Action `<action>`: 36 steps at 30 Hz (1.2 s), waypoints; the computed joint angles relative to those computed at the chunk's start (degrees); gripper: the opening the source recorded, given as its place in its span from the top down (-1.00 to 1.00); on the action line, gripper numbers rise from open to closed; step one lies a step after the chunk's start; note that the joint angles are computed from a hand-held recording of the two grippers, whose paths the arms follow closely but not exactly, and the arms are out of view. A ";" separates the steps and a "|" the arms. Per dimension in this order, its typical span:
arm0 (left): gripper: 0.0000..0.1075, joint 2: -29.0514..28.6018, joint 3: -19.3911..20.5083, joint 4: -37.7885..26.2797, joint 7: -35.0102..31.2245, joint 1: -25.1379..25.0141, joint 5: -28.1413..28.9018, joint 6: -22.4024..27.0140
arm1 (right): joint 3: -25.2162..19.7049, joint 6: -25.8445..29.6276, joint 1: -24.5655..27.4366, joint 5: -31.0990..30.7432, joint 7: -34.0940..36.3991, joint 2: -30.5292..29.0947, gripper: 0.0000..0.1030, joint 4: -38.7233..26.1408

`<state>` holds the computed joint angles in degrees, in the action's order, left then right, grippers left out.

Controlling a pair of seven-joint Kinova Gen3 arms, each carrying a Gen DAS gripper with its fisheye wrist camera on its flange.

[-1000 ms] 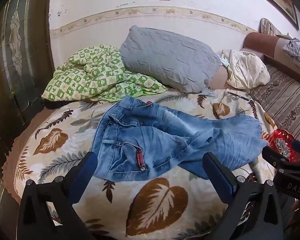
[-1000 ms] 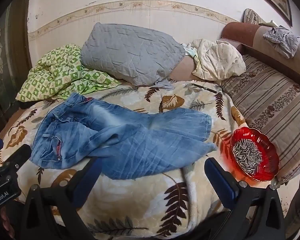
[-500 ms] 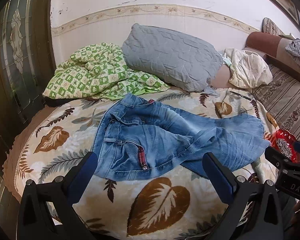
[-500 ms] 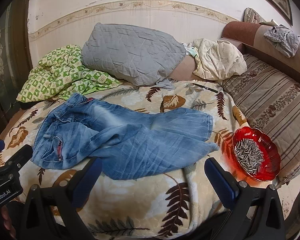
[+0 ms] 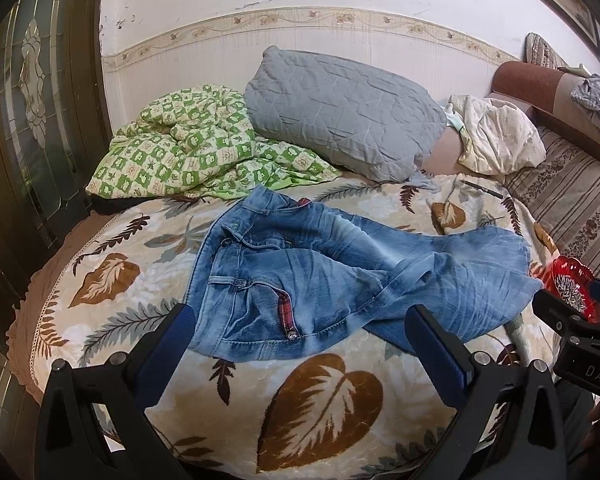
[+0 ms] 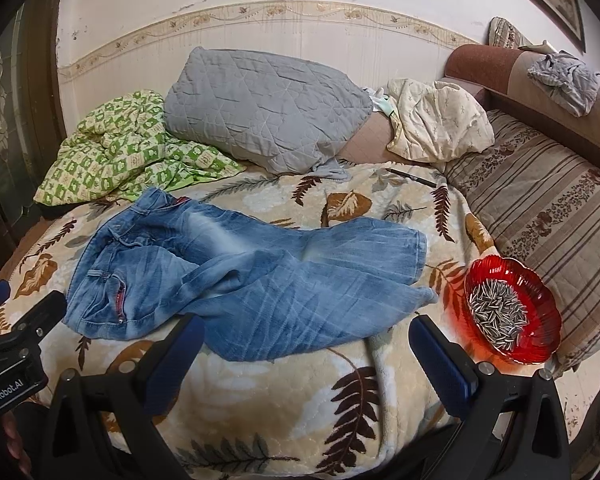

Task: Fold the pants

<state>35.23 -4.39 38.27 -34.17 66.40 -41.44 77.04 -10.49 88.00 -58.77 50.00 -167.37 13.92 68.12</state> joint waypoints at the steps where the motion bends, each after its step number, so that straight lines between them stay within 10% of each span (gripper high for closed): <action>1: -0.92 -0.05 -0.03 0.08 0.06 0.01 0.00 0.06 | 0.00 0.00 -0.01 0.00 0.02 0.04 -1.00 -0.12; 36: -0.92 -0.42 0.10 0.37 -0.65 -0.35 0.07 0.06 | 0.15 -0.12 -0.01 0.14 0.38 0.15 -1.00 -0.16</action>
